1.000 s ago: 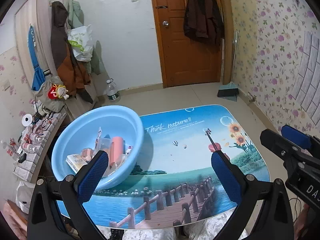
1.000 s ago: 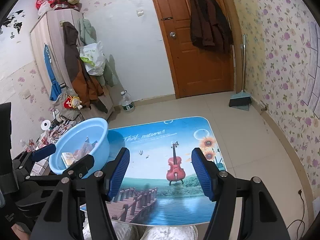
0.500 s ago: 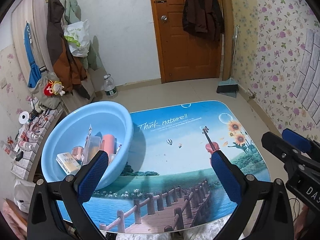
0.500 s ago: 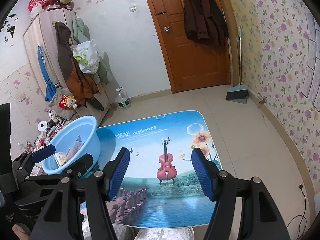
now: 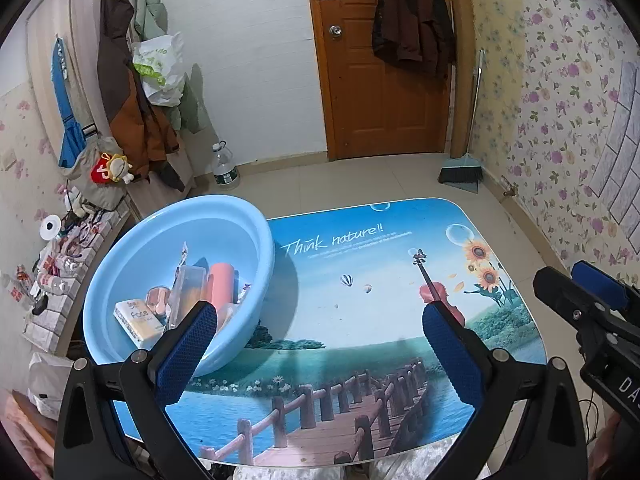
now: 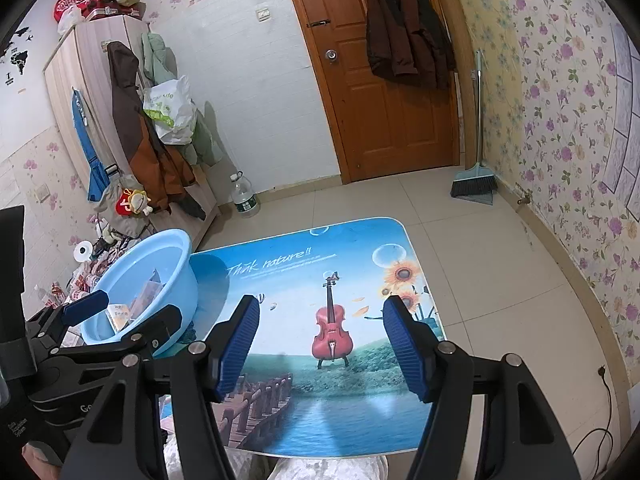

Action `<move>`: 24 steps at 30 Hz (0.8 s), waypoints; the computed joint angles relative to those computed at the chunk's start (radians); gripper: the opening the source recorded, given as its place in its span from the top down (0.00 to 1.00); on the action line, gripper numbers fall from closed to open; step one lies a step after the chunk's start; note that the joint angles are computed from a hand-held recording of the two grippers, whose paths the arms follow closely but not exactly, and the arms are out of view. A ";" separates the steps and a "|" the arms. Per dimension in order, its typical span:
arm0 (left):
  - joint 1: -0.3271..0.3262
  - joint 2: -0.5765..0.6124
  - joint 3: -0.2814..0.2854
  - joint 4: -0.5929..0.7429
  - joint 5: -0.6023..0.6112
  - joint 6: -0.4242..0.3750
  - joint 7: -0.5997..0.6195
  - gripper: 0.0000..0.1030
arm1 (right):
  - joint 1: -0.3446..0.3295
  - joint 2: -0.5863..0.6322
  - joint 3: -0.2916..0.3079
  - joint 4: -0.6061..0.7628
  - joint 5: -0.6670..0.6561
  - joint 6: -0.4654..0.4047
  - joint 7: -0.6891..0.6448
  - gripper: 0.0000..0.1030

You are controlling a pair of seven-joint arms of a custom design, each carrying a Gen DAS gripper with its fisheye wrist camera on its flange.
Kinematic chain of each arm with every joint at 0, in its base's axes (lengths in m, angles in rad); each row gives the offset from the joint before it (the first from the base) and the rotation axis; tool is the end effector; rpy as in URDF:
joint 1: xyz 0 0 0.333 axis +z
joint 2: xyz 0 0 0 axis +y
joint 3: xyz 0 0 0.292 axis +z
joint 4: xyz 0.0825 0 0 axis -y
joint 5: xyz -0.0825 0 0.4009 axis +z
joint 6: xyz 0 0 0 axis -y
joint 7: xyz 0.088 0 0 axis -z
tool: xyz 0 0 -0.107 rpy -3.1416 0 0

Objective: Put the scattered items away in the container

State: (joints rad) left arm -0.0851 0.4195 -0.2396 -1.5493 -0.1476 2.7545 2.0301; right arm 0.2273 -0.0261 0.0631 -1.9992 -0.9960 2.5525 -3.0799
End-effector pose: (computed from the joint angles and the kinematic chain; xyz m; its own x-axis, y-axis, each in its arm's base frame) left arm 0.7044 -0.2002 0.4795 -0.5349 -0.8392 -0.0983 -0.5438 0.4309 -0.7201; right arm 0.5771 0.1847 0.4988 -0.4877 -0.8381 -0.2445 -0.4410 0.4782 -0.7595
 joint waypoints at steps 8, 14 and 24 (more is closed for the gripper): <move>0.016 -0.004 -0.007 -0.001 -0.025 0.000 0.009 0.00 | 0.010 0.017 0.001 0.017 -0.010 -0.008 -0.002 0.36; 0.024 -0.005 -0.007 0.001 -0.038 -0.006 0.013 0.00 | 0.027 0.025 0.003 0.028 -0.011 -0.024 0.000 0.36; 0.031 -0.006 -0.005 0.005 -0.052 -0.012 0.018 0.00 | 0.041 0.033 0.001 0.045 -0.002 -0.038 -0.015 0.36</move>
State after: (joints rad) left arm -0.0542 0.4136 -0.2449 -1.5446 -0.2000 2.7428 2.0479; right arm 0.2682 0.0065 0.0639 -1.9544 -0.9979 2.5141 -3.0949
